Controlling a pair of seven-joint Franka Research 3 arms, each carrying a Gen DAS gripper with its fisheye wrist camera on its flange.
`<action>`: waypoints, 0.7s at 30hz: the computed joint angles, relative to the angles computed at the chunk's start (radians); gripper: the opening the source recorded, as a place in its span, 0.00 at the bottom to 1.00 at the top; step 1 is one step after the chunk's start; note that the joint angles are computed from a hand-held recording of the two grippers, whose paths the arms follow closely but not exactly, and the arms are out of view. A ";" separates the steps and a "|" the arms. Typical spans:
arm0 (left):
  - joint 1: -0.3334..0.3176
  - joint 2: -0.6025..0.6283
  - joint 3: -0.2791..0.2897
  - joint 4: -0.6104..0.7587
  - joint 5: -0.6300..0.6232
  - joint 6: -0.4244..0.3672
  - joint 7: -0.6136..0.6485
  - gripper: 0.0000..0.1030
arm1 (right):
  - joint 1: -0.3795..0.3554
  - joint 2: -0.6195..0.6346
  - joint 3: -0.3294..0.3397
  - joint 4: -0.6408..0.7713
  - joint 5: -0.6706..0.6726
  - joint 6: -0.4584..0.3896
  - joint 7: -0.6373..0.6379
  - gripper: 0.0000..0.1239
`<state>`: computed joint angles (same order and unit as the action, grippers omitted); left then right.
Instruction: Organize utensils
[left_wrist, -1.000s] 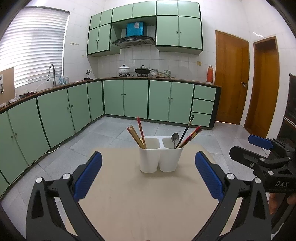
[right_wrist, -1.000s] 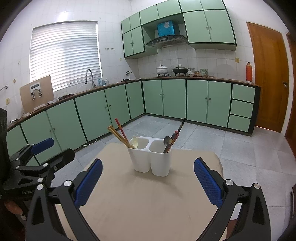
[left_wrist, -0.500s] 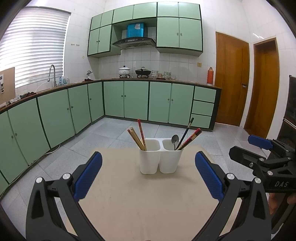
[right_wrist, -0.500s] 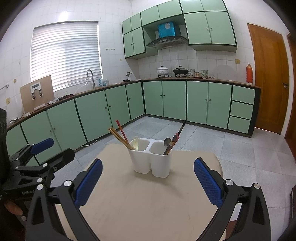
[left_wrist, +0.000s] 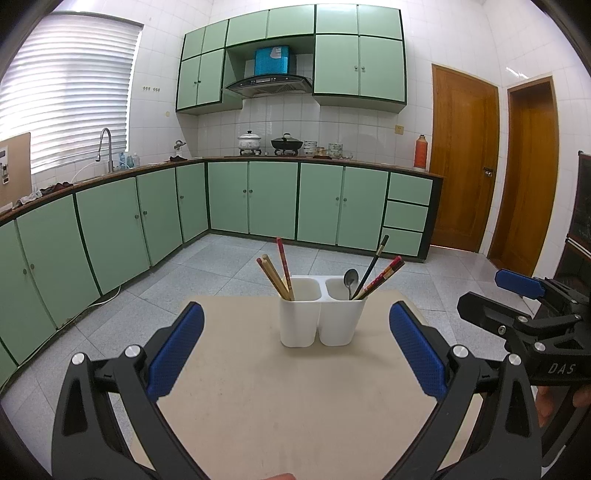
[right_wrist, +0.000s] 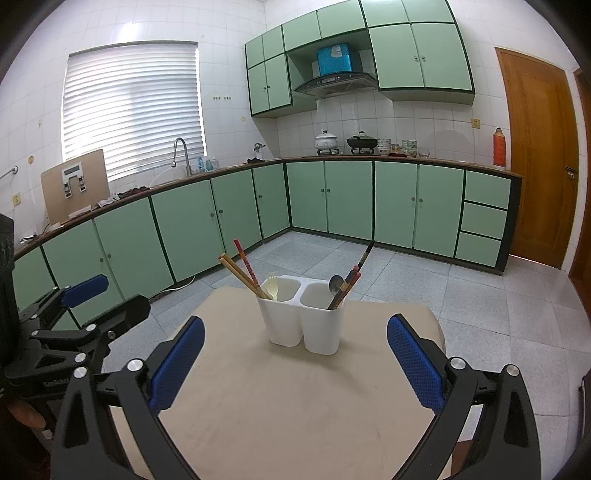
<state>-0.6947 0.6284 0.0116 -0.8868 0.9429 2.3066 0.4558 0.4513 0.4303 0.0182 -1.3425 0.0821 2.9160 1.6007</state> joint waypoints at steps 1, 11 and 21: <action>0.000 0.000 0.000 0.000 0.000 0.000 0.001 0.95 | 0.000 0.000 0.000 0.000 0.000 0.000 0.000 0.78; 0.002 -0.006 -0.002 -0.009 0.001 0.003 -0.001 0.95 | 0.000 0.000 0.000 0.000 0.001 0.000 -0.001 0.78; -0.001 0.001 -0.001 0.003 0.000 -0.005 0.002 0.95 | 0.000 0.000 0.000 0.001 0.001 -0.001 -0.001 0.78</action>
<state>-0.6961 0.6292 0.0109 -0.8837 0.9432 2.3016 0.4574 0.4517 0.4306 0.0178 -1.3411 0.0832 2.9153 1.5995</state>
